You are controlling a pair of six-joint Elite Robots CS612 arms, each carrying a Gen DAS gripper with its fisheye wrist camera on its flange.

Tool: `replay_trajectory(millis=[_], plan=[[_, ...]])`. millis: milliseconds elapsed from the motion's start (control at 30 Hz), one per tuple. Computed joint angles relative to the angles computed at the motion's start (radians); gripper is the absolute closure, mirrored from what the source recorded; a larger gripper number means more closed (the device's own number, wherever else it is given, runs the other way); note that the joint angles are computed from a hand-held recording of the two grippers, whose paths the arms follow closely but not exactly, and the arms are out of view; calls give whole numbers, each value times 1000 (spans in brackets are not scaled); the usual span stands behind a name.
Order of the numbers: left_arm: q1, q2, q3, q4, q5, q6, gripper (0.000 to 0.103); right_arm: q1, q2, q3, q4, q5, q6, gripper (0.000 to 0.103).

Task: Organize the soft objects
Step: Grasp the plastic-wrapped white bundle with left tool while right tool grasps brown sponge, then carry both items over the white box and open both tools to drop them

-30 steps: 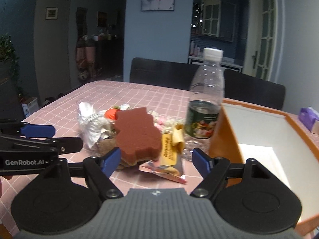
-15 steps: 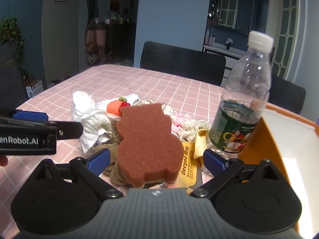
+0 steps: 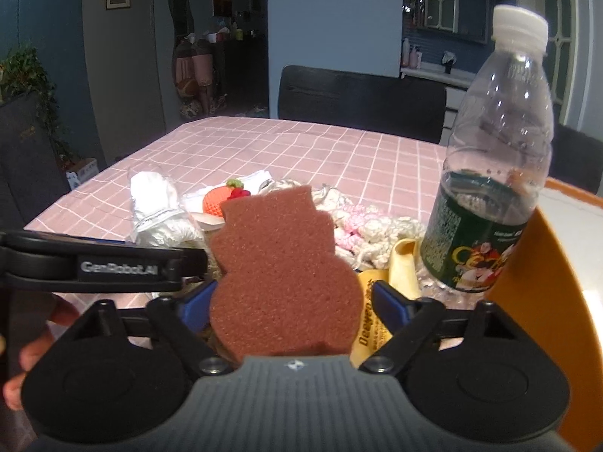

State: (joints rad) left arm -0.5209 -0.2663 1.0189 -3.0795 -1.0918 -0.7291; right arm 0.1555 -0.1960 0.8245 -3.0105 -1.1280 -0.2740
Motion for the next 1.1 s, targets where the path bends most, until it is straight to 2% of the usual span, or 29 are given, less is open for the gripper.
replay_trajectory(millis=[67, 133, 200, 333, 533, 733, 867, 967, 1100], plan=[[1, 1, 4, -12, -4, -7, 17, -2, -1, 1, 7, 13, -2, 25], [0, 2, 8, -27, -5, -10, 35, -1, -2, 5, -3, 11, -13, 26], [-1, -2, 21, -44, -3, -17, 46, -1, -3, 9, -7, 14, -20, 27], [-1, -13, 51, -87, 0, -22, 56, -3, -8, 16, -28, 20, -11, 27], [-12, -59, 142, -182, 17, 9, 59, -8, -35, 64, -98, 37, 19, 27], [-13, -123, 245, -186, -67, 87, 58, -8, -73, 133, -145, -7, 15, 27], [-31, -152, 303, -201, -20, 114, 59, -13, -97, 183, -141, 5, 27, 27], [-41, -163, 332, -248, 9, 122, 60, -15, -114, 219, -166, 7, 30, 27], [-62, -177, 357, -335, 59, 193, 60, -21, -141, 271, -229, 24, 37, 27]])
